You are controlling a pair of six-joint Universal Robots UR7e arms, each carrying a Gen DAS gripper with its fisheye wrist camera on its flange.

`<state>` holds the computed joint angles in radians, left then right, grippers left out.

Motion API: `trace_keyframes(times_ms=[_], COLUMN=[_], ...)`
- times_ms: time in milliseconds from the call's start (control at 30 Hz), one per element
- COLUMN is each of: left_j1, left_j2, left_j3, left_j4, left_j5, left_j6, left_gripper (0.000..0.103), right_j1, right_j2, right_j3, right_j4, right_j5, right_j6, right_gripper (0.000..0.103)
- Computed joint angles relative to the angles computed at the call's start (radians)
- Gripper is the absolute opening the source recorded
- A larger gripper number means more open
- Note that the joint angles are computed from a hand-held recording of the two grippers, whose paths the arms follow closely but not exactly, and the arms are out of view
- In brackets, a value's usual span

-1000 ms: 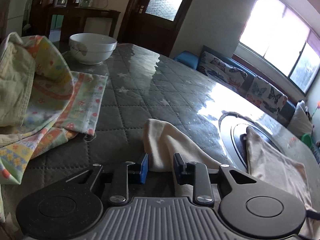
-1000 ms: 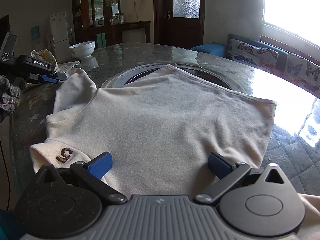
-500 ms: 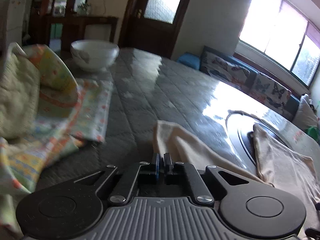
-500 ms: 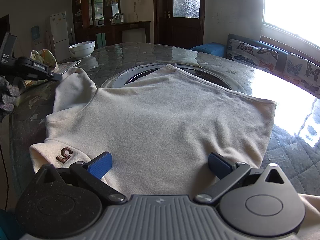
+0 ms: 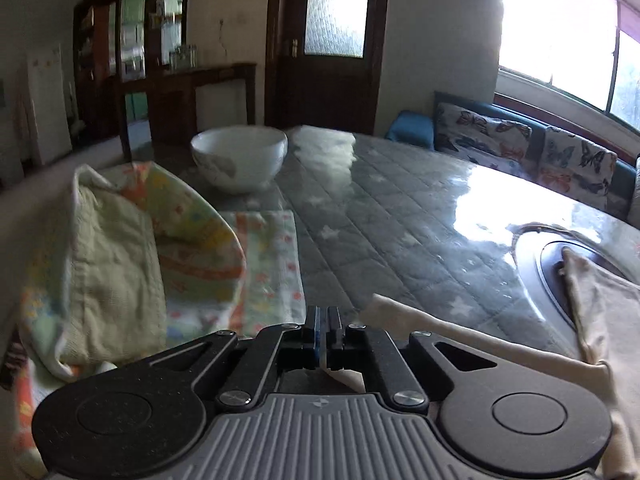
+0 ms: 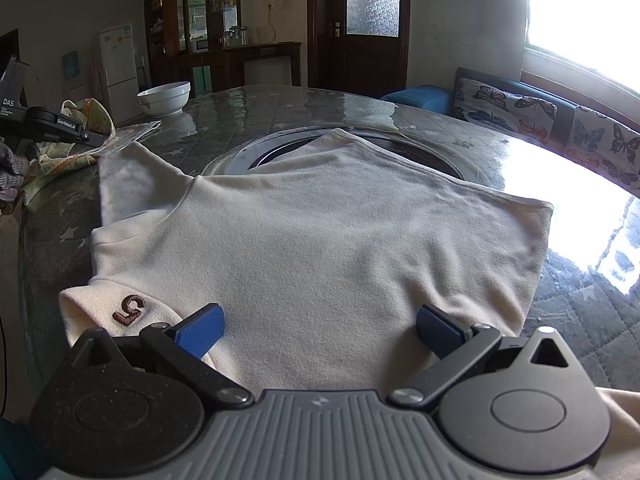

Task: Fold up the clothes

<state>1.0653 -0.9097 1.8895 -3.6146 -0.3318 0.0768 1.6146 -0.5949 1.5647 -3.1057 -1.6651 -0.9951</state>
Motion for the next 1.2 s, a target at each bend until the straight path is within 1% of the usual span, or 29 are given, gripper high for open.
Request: trace_keyframes(times_ms=[67,200,233,300,367,533,733,800,933,1000,1133,1200], left_j1=[-0.006,0.002,0.008,0.018,0.026,0.041,0.056,0.06,0.062,0.049,0.009,-0.012], left_j2=[-0.012,-0.009,-0.005,0.013,0.034,0.086,0.141,0.149,0.136,0.128,0.062,0.039], left_j3=[0.018,0.013,0.005,-0.021,-0.049,-0.12,-0.194,-0.209,-0.209,-0.194,-0.095,-0.055], left_j4=[0.026,0.118,0.143,0.176,0.187,0.166,0.07,0.056,0.082,0.105,0.216,0.265], left_j5=[-0.044,-0.12,-0.136,-0.144,-0.135,-0.075,-0.023,-0.018,-0.021,-0.01,-0.114,-0.195], left_j6=[-0.034,-0.074,-0.08,-0.075,-0.052,0.064,0.257,0.286,0.253,0.212,0.047,-0.021], left_gripper=[0.005,0.005,0.006,0.006,0.006,0.008,0.009,0.009,0.01,0.016,0.016,0.016], right_j1=[0.0,0.0,0.0,0.0,0.0,0.0,0.0,0.0,0.0,0.0,0.0,0.0], right_j2=[0.0,-0.001,-0.001,-0.001,0.0,0.0,0.0,0.0,0.0,0.0,0.0,0.001], right_j3=[0.0,0.001,0.001,0.001,0.001,0.001,0.001,0.001,0.0,0.0,0.001,0.0], right_j4=[0.0,0.0,0.0,0.0,0.0,0.0,0.0,0.0,0.0,0.0,0.0,0.0], right_j5=[0.0,0.0,0.0,0.0,0.0,0.0,0.0,0.0,0.0,0.0,0.0,0.0], right_j6=[0.0,0.0,0.0,0.0,0.0,0.0,0.001,0.001,0.001,0.001,0.002,0.002], right_gripper=[0.103,0.103,0.103,0.103,0.103,0.103,0.103,0.103,0.103,0.103,0.103,0.103])
